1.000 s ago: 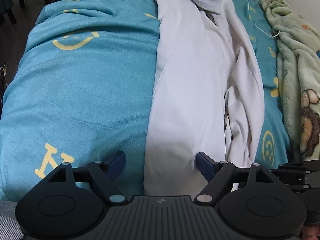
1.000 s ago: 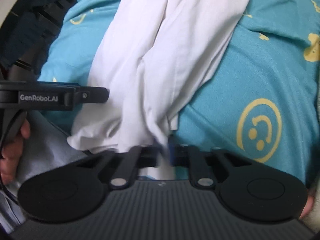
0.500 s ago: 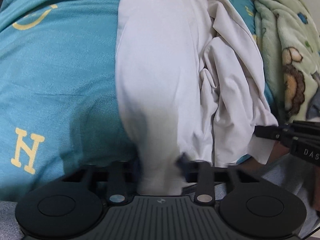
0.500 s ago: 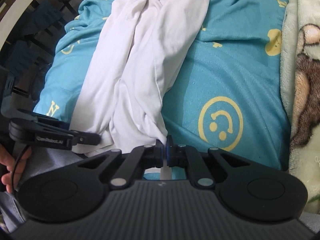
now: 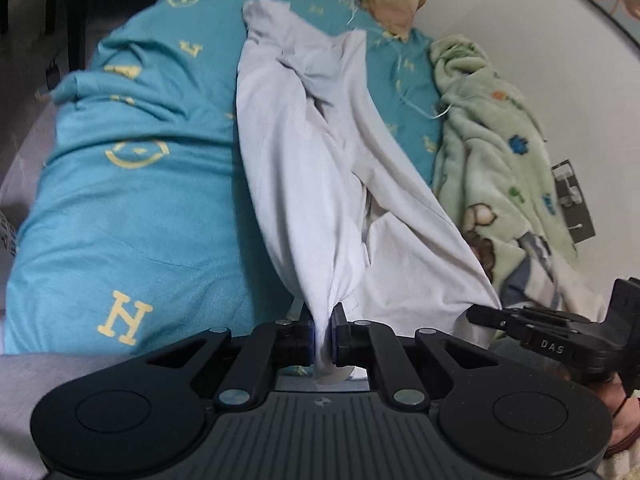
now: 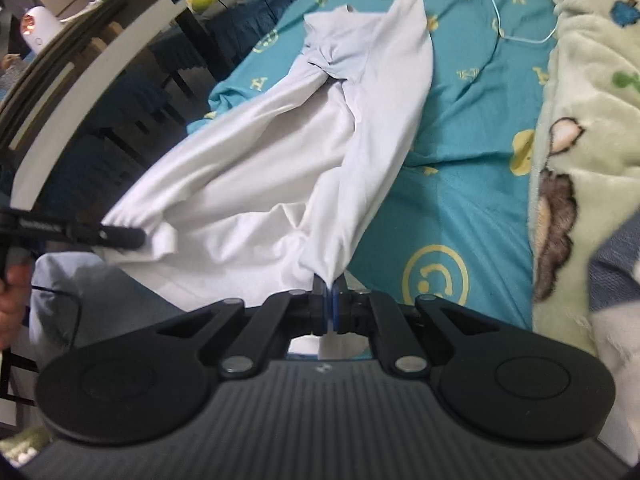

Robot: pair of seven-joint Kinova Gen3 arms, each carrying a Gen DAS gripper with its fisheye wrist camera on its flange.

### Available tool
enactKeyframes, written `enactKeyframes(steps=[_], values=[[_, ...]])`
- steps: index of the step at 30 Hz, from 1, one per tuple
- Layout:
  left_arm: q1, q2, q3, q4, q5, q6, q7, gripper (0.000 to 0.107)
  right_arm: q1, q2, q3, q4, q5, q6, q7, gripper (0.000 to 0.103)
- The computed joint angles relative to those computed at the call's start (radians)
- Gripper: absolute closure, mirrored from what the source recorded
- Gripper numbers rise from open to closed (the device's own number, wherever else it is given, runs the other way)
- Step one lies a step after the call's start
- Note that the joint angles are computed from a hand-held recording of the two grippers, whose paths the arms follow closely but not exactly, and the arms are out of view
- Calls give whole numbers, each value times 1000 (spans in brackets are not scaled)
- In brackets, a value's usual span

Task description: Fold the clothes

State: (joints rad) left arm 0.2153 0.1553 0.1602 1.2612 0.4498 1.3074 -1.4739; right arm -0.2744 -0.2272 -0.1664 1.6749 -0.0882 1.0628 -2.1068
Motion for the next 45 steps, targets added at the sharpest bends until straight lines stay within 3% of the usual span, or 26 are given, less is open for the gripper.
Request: enactKeyframes(steps=[2, 7, 9, 13, 15, 18, 20, 24, 26, 29, 32, 36, 38, 41, 45], values=[[13, -49, -32, 38, 24, 2, -18, 100, -4, -43, -10, 23, -7, 8, -12, 98], [154, -184, -234, 155, 85, 29, -67, 100, -13, -159, -37, 79, -37, 36, -39, 98], [130, -244, -246, 226, 115, 50, -94, 100, -18, -205, -41, 105, -65, 46, -47, 98], [-42, -314, -141, 314, 165, 61, -161, 100, -16, -246, -34, 133, -110, 40, -52, 98], [-87, -310, -104, 309, 180, 41, -160, 100, -8, -229, -23, 128, -115, 16, -43, 98], [-189, -266, 20, 243, 188, -14, -139, 100, 11, -173, 1, 94, -99, -42, -22, 98], [-243, -211, 113, 174, 172, -67, -115, 100, 19, -127, 27, 63, -95, -90, 0, 98], [-270, -35, 289, -7, 22, -181, 2, 100, 42, -2, 103, -5, -122, -215, 53, 98], [-220, 57, 308, -83, -59, -257, 49, 99, 59, 68, 131, -34, -145, -279, 77, 98], [-82, 196, 228, -215, -170, -327, 140, 99, 92, 181, 164, -64, -204, -379, 123, 98], [42, 335, 105, -354, -207, -367, 178, 99, 139, 300, 164, -98, -245, -463, 160, 98], [150, 520, -74, -532, -144, -374, 146, 99, 196, 471, 144, -166, -247, -517, 176, 98], [173, 613, -124, -624, -126, -355, 147, 99, 207, 547, 141, -196, -225, -524, 157, 98], [168, 741, -121, -763, -137, -271, 154, 98, 233, 634, 124, -225, -209, -516, 149, 98], [175, 854, -235, -944, -23, -125, 167, 95, 266, 676, 87, -220, -220, -528, 159, 96]])
